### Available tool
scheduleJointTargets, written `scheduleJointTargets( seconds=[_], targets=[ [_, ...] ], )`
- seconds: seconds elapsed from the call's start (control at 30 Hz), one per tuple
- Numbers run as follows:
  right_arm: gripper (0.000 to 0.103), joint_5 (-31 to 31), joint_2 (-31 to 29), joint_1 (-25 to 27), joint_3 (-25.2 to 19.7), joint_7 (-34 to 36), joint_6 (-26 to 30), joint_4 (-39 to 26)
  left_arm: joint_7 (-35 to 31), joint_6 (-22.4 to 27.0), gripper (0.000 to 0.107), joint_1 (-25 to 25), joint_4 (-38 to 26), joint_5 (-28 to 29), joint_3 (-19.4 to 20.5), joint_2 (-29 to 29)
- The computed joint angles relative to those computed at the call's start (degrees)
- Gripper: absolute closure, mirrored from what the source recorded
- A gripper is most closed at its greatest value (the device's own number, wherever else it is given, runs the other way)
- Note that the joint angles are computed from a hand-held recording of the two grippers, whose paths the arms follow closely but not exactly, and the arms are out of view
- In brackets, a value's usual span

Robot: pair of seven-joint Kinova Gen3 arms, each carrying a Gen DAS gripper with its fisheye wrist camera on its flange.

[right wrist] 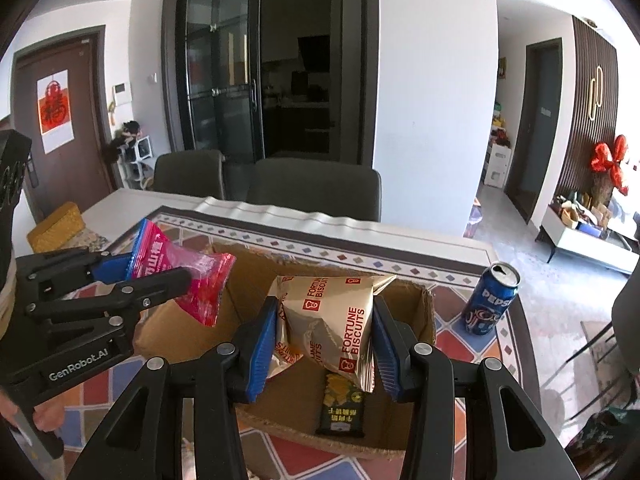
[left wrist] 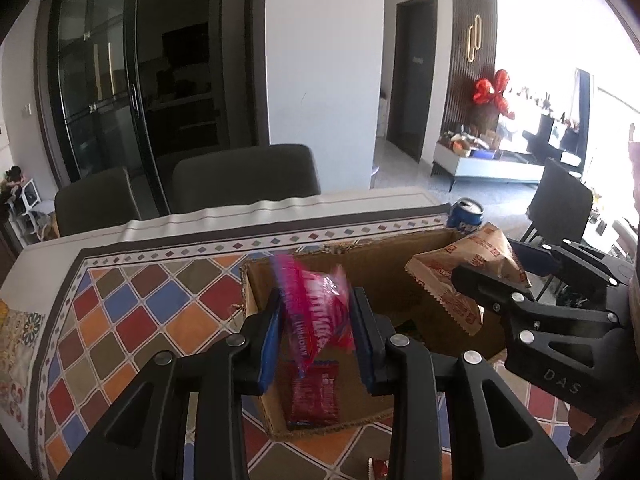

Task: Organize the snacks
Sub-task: 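Carry both bags over the box and open both tools to drop them, then withdraw both tools from the box toward the snacks on the cloth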

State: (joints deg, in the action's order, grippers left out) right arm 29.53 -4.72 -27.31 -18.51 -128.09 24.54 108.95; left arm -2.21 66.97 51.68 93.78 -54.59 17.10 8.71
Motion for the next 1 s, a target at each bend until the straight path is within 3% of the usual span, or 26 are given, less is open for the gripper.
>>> scheduleJointTargets(
  seconds=[0.07, 0.13, 0.2, 0.5, 1.0],
  targets=[
    [0.050, -1.99, 0.78, -0.21, 0.77, 1.56, 0.62, -0.67, 0.29, 0.43, 0.060, 0.20, -0.30, -0.17, 0.01, 0.10],
    [0.045, -4.67, 1.10, -0.49, 1.69, 3.19, 1.11, -1.07, 0.63, 2.47, 0.059, 1.12, -0.76, -1.12, 0.18, 0.60],
    [0.045, -5.17, 0.81, -0.33, 1.88, 3.04, 0.70, -0.53, 0.72, 4.62, 0.052, 2.29, -1.29, -1.86, 0.46, 0.97],
    [0.045, 1.54, -3.45, 0.99, -2.44, -3.14, 0.18, 2.40, 3.45, 13.00, 0.048, 6.75, -1.56, -3.71, 2.37, 0.33],
    [0.045, -8.29, -10.81, 3.05, -6.54, 7.72, -0.76, 6.89, 8.45, 21.21, 0.046, 13.40, -1.85, -2.57, 5.27, 0.99]
  ],
)
